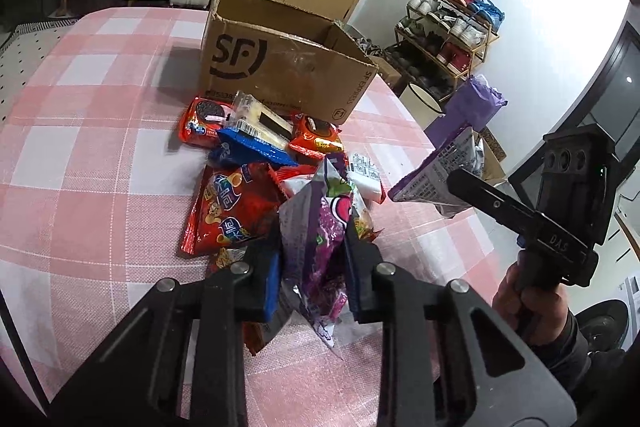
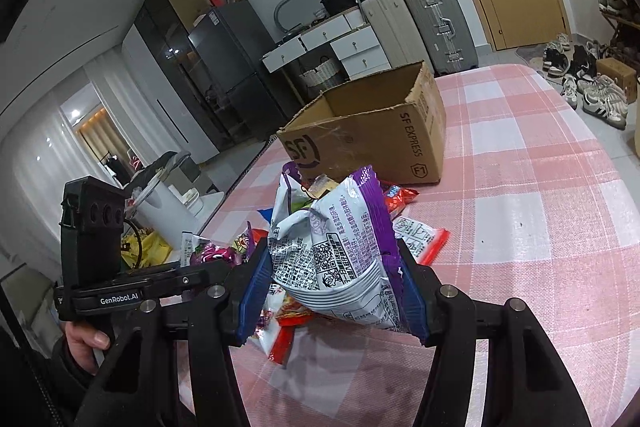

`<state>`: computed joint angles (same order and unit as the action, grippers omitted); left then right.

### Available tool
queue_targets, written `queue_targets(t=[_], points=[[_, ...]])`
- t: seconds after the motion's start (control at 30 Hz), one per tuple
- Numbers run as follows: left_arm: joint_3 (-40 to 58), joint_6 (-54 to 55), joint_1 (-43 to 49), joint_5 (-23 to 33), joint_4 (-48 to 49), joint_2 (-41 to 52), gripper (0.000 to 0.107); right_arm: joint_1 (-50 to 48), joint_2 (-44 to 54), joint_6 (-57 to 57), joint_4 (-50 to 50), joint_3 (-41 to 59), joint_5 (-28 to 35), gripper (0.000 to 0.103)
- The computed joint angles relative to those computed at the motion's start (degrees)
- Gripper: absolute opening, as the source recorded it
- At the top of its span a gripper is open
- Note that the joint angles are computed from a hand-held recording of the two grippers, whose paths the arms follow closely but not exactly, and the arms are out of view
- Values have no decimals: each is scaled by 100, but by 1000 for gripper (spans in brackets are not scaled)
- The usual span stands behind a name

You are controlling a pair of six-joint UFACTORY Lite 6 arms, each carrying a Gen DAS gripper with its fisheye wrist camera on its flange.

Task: Organize snacks
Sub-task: 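Grasp the purple grape candy bag with the left gripper while the right gripper lifts its bag, then carry both held bags over the open cardboard box with both grippers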

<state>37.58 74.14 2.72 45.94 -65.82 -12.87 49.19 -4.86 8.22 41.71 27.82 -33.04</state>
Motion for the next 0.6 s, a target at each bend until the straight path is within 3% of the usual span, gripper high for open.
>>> queue_targets(t=[0.6], points=[[345,18,804,661,220,-527,22,228,117,-1280,998,559,246,59]])
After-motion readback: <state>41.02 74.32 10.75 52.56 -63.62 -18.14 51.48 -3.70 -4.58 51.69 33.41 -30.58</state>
